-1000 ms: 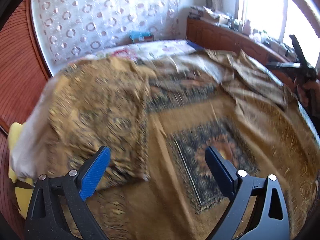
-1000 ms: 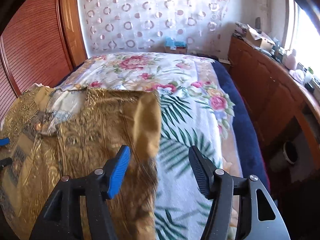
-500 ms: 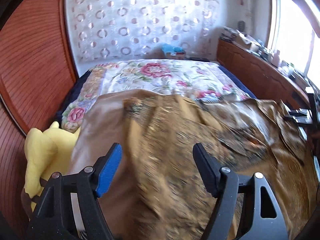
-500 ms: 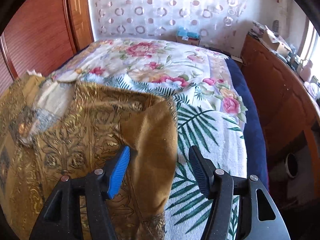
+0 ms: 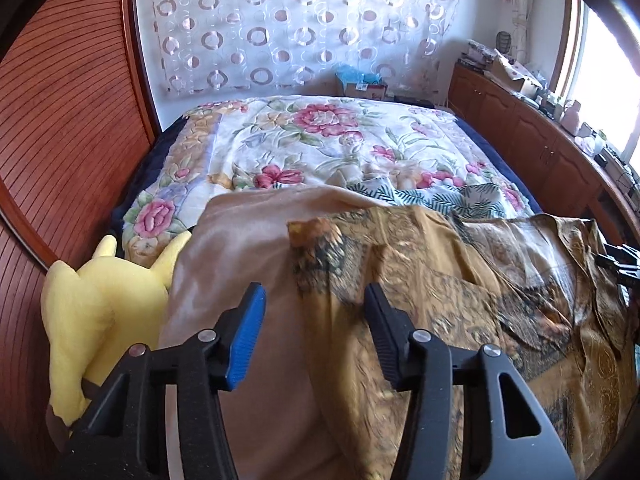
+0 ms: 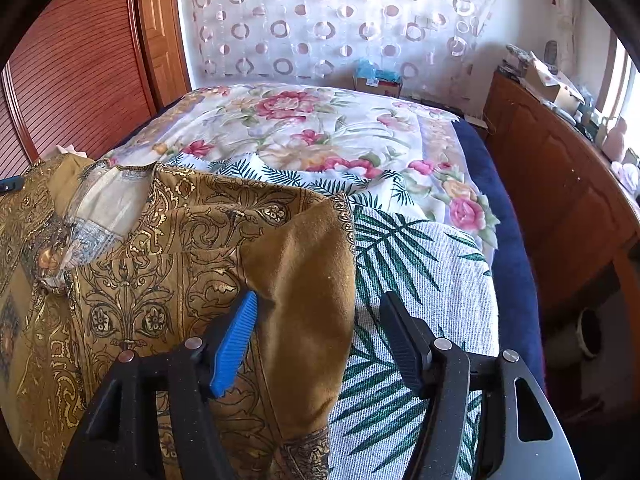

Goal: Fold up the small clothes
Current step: 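Grasp the folded side edge near the collar with the left gripper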

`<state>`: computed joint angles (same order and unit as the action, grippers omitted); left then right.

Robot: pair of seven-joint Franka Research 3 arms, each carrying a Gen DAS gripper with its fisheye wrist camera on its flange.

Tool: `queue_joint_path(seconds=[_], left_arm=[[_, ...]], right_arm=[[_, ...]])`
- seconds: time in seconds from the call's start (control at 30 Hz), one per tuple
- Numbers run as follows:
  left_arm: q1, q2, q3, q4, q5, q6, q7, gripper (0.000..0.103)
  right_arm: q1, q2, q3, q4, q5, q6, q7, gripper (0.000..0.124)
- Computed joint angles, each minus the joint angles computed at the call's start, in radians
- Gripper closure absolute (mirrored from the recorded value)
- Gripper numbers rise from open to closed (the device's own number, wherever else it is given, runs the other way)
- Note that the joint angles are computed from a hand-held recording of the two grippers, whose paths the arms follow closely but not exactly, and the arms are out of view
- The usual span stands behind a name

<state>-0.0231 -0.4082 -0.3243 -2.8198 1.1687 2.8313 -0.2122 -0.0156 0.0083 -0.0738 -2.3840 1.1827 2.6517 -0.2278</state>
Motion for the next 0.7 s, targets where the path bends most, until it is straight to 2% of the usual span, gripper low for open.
queue_joint_path(seconds=[0.37, 0.43, 0.5, 0.6, 0.7], left_arm=[[0.026, 0.063, 0.026, 0.034, 0.021, 0.051, 0.018, 0.053], [0.033, 0.067, 0.031, 0.036, 0.043, 0.074, 0.009, 0.068], [0.042, 0.072, 0.031, 0.042, 0.075, 0.106, -0.007, 0.095], [0.038, 0.032, -0.011, 0.049, 0.155, 0.075, -0.088, 0.099], [-0.004, -0.017, -0.024, 0.045, 0.185, 0.044, -0.137, 0.099]], right_arm=[[0.005, 0.001, 0.004, -0.002, 0.01, 0.012, 0.001, 0.057], [0.005, 0.001, 0.004, -0.002, 0.011, 0.013, 0.0, 0.056], [0.005, 0.002, 0.004, -0.002, 0.011, 0.013, 0.0, 0.056], [0.006, 0.002, 0.005, -0.002, 0.015, 0.016, -0.002, 0.056], [0.006, 0.002, 0.005, -0.002, 0.019, 0.02, -0.004, 0.056]])
